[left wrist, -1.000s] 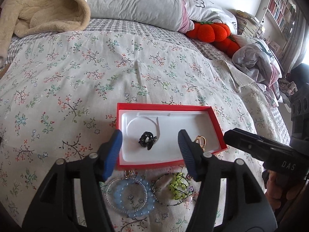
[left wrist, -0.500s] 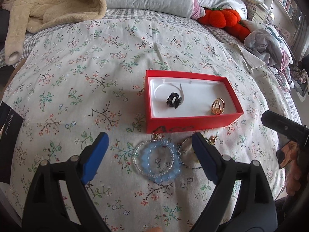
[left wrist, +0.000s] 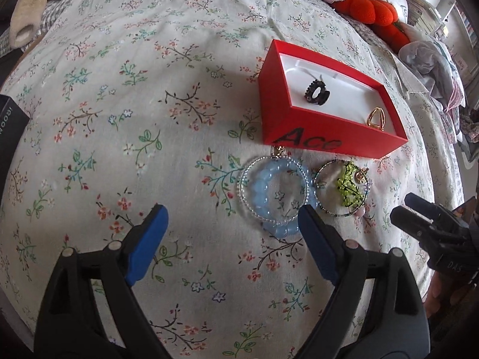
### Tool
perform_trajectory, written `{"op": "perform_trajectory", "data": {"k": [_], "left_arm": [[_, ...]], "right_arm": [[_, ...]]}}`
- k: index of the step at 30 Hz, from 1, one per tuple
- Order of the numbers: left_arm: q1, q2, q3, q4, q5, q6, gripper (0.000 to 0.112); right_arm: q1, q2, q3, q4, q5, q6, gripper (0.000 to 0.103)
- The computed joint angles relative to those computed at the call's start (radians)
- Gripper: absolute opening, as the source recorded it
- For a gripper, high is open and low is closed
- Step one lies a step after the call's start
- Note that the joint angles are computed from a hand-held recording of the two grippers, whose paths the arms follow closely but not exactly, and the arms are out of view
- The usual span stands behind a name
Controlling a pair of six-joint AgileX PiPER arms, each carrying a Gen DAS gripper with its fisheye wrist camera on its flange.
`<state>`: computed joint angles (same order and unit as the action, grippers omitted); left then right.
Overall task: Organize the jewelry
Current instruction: 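Withdraw both tools from the box toward the remaining bracelets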
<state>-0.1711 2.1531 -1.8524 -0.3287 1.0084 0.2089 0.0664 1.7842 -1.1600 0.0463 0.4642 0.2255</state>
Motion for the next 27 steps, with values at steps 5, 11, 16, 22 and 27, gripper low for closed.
{"op": "perform_trajectory", "data": {"k": [5, 11, 16, 22, 27], "left_arm": [[0.036, 0.064, -0.072, -0.096, 0.078, -0.026, 0.074], [0.019, 0.085, -0.093, -0.084, 0.061, -0.066, 0.043], [-0.006, 0.095, -0.108, -0.061, 0.048, -0.088, 0.017], [-0.012, 0.097, -0.124, -0.079, 0.046, -0.088, 0.005], [0.009, 0.043, -0.088, -0.122, 0.018, -0.027, 0.004]], "right_arm": [[0.008, 0.010, -0.019, -0.018, 0.014, 0.011, 0.083], [0.008, 0.015, -0.042, -0.032, 0.026, 0.031, 0.083], [0.013, 0.012, -0.045, -0.034, 0.031, 0.026, 0.083], [0.005, 0.006, -0.050, -0.006, 0.029, 0.005, 0.083], [0.002, 0.006, -0.065, 0.033, 0.020, -0.022, 0.083]]}}
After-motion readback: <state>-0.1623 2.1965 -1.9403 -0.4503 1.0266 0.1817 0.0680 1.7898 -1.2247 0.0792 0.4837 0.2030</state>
